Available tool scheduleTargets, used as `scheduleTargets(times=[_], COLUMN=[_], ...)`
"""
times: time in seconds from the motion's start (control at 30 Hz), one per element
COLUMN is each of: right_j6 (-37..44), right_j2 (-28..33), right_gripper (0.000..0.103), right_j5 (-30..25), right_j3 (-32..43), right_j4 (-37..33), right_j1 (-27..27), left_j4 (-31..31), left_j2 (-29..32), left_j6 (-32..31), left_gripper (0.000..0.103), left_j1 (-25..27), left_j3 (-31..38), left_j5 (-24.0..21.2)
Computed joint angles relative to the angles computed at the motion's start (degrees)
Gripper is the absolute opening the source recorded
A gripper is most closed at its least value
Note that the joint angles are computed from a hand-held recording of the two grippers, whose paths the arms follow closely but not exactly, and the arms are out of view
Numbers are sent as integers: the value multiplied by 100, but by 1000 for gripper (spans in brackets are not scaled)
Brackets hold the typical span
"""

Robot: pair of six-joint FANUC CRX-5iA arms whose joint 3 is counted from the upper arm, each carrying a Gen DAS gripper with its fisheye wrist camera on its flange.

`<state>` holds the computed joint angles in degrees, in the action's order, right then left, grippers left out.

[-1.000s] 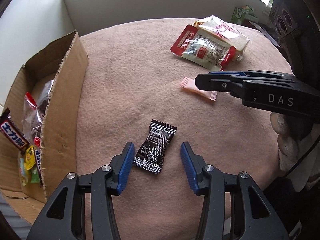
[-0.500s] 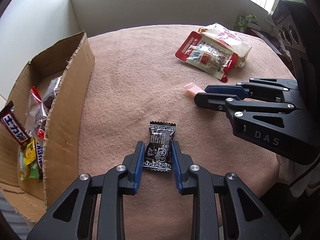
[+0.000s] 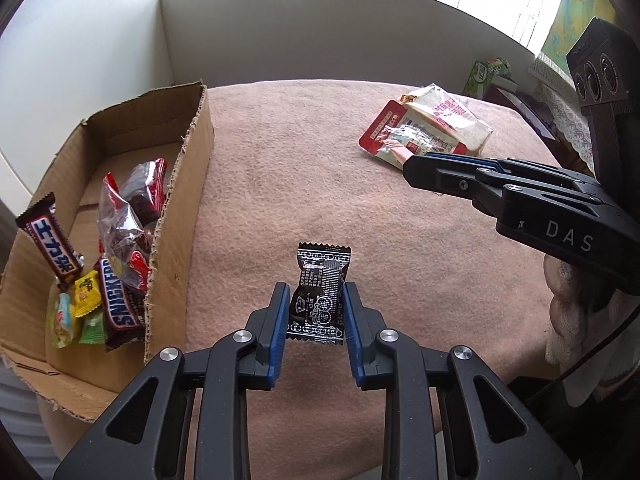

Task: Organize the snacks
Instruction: 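Carry both candies over the box and open both tools to drop them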

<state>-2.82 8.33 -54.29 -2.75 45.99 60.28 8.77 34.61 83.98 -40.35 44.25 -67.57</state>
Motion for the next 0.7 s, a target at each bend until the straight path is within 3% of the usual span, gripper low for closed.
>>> scheduleTargets(times=[0.33,0.7], right_j6=[-295,356], right_j2=[265,1012], right_gripper=[21,21], right_j5=[344,820], right_j3=[317,1259], right_j4=[661,341], right_j1=[-17,-99], left_j4=[270,-101], left_j2=[-580,-962], left_j6=[-124,174], left_gripper=[24,24], left_j1=[320,660], left_j3=[-691,-1082], left_j5=[562,828])
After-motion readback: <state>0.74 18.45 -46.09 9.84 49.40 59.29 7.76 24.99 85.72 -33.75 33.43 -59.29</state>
